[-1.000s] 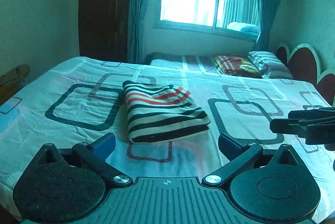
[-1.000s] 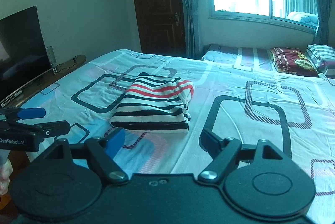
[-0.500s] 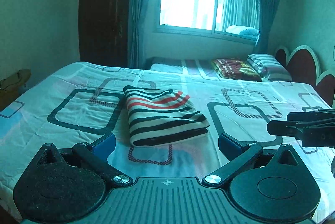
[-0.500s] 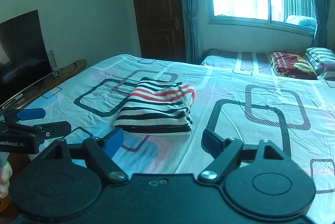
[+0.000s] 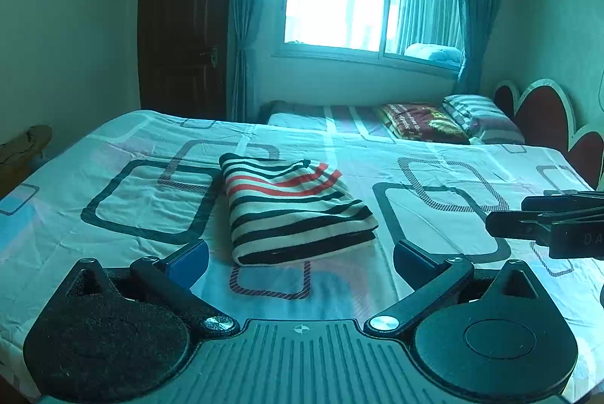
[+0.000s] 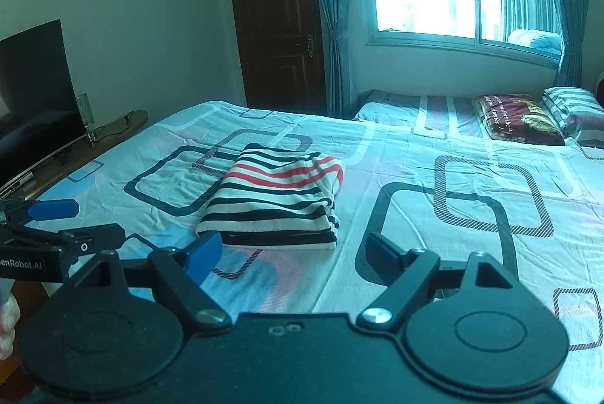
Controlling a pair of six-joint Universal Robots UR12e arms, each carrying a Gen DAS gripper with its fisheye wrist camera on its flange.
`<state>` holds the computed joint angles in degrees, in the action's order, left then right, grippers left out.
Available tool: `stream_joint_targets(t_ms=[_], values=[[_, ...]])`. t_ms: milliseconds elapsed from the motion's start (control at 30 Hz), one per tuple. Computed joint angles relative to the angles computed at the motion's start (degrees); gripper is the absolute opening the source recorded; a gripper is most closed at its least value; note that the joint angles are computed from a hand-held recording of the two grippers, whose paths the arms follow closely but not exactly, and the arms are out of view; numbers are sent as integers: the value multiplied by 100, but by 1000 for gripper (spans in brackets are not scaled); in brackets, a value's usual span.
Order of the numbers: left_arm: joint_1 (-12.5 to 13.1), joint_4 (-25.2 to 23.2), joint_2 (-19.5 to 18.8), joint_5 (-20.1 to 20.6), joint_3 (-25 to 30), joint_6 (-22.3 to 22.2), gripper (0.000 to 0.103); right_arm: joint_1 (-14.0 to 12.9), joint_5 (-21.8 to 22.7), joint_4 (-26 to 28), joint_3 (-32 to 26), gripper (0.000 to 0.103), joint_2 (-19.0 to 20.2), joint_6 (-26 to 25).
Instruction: Fold small clothes
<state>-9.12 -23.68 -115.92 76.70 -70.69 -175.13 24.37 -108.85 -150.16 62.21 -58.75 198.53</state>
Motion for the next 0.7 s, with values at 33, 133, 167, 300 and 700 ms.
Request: stream_joint_targets(t_ms=[33,133,167,300,700], values=[[1,-8,0,-5,2,6,103,2,-7,-6,-2,83,1,-7],[0,-4,0,7,-2,16,103,5,-15,-17,-5,83,5,-9],[0,0,0,10,-3,20,103,6,-21,-30,-5,83,7,-19],[-5,-1,-10,81,10,57,103,6,-22,-36,-25,83,25,-55],[7,27,-10,31,8,80,103,14,-67,-125,7,84,11,-129]])
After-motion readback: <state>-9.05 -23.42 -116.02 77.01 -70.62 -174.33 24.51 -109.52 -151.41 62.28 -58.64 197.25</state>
